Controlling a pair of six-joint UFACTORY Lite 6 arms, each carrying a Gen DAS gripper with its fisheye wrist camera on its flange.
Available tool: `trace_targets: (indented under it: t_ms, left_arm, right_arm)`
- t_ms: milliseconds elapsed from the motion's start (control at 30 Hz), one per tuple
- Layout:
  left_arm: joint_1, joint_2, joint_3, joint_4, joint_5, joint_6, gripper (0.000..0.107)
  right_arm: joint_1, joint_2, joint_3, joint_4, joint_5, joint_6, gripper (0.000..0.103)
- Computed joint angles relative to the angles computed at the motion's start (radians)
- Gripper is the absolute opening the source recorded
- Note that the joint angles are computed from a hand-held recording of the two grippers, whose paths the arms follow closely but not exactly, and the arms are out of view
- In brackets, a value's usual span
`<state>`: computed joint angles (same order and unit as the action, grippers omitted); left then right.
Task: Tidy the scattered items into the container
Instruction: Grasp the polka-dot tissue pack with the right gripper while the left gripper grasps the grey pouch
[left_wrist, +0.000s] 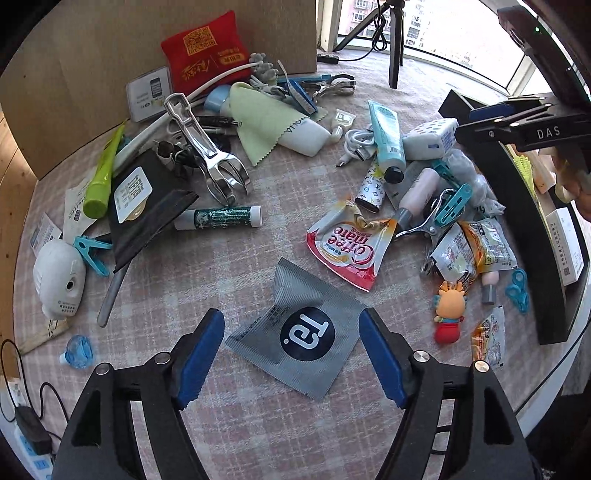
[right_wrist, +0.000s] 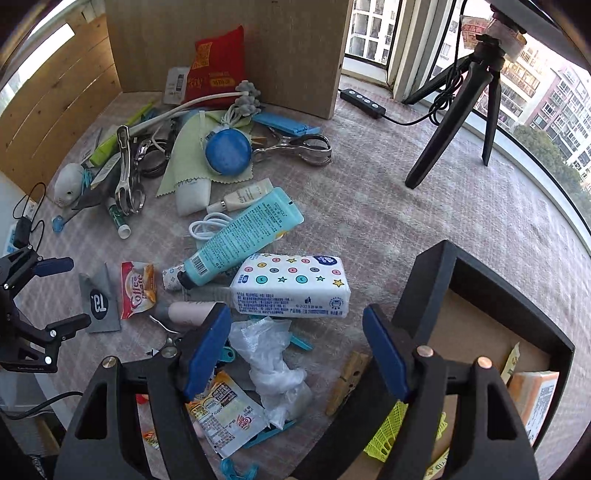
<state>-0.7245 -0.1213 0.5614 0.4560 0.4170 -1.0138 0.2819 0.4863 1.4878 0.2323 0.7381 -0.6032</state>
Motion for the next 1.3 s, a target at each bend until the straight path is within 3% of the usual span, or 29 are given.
trace_targets:
  t_ms: [233,333,400,533,600,833,933,967,1000,1067,1300]
  left_arm:
    - [0.062,0.095,0.023,-0.046,-0.095,0.126,0.073]
    - [0.075,0.114,0.030,-0.032,-0.114,0.125,0.066]
    - [0.078,0.125,0.036,-0.045,-0.120,0.152,0.057]
    - [0.085,0.143,0.043,-0.124,-0.143,0.241,0.051]
    - [0.076,0.164,0.054,-0.099,-0.142,0.216,0.040]
    - [0.057,0.174,0.066,-0.087,-0.156,0.179,0.026]
    - [0.054,0.139,0.045,-0.075,-0.160,0.146,0.020]
    - [0.057,0.123,0.033,-0.070,-0.163,0.135,0.018]
    - [0.055,0.112,0.027,-0.060,-0.161,0.116,0.017]
    - [0.049,0.091,0.017,-0.022,-0.153,0.070,0.016]
    - [0.021,0.048,0.001,0.066,-0.109,-0.059,0.014]
  right_arm:
    - [0.048,0.069,0.053,-0.071,-0.003,0.076,0.073]
    - [0.059,0.106,0.087,-0.069,0.004,0.085,0.079]
    - [0.066,0.130,0.110,-0.081,0.005,0.109,0.079]
    - [0.068,0.192,0.172,-0.082,0.041,0.134,0.079]
    - [0.068,0.205,0.181,-0.082,0.037,0.145,0.079]
    - [0.055,0.248,0.250,-0.047,0.078,0.131,0.078]
    - [0.043,0.259,0.280,-0.030,0.104,0.118,0.073]
    - [0.039,0.257,0.282,-0.025,0.108,0.117,0.066]
    - [0.035,0.255,0.286,-0.026,0.112,0.124,0.048]
    - [0.019,0.266,0.318,-0.006,0.146,0.121,0.038]
    - [0.008,0.293,0.380,0.014,0.191,0.118,0.037]
